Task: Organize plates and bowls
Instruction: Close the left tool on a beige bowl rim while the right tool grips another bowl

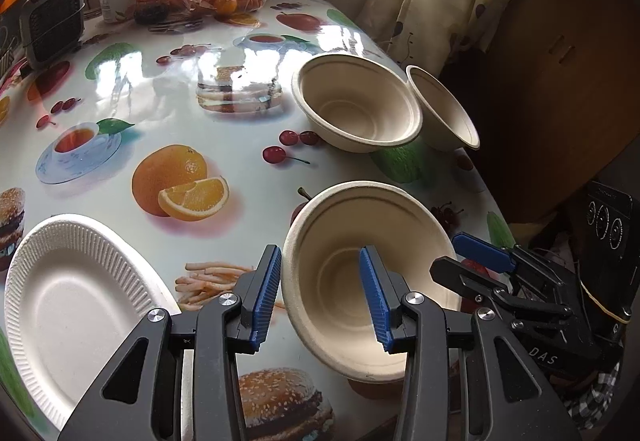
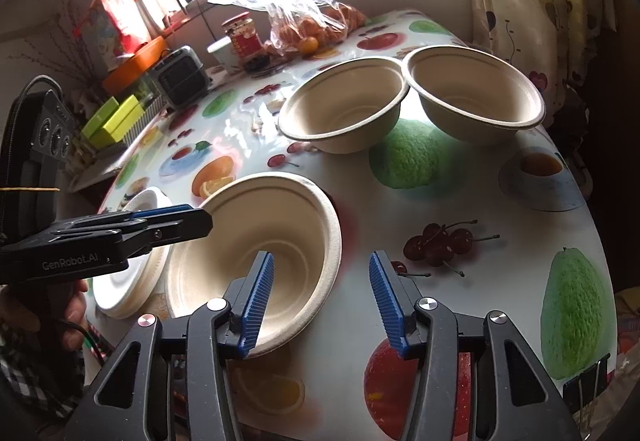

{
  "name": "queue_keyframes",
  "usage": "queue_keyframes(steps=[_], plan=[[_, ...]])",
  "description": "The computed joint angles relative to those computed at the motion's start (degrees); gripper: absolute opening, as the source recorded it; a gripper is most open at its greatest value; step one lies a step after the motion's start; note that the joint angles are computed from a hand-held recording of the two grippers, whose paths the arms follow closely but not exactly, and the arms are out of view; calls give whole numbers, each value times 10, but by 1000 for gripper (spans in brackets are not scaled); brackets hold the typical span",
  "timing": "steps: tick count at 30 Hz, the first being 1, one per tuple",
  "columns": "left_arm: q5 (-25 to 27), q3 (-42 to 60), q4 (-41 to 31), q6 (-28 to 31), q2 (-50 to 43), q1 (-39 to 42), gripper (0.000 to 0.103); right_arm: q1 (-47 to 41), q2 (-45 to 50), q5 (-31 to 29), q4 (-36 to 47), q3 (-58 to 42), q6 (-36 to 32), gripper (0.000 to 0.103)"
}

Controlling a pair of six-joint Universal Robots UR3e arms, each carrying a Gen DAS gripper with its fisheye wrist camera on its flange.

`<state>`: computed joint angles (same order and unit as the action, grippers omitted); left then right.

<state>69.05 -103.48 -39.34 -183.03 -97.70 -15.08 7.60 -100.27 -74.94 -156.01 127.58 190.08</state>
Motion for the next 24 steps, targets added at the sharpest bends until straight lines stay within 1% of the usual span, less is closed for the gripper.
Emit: queue_keyframes(steps=[1,5,8,14,20,24], plan=[[-2,2,-1,1,-2,-1,42,-2,0,4,-2,2,-1,40],[-5,12,-4,1,-11,-8,42,-25,-8,32,-11,17,-4,32],[-2,26,-10,0,-22,-16,42,-36,-17,33,-7,22,-7,28],[-5,52,-23,4,-42,-32,42,-60,-42,36,13,31,-15,28],[10,73,-29,5,-51,-39,42,-82,-58,45,28,39,-26,29],[14,86,-32,7,-51,-33,42,-103,-72,45,40,36,-34,35]])
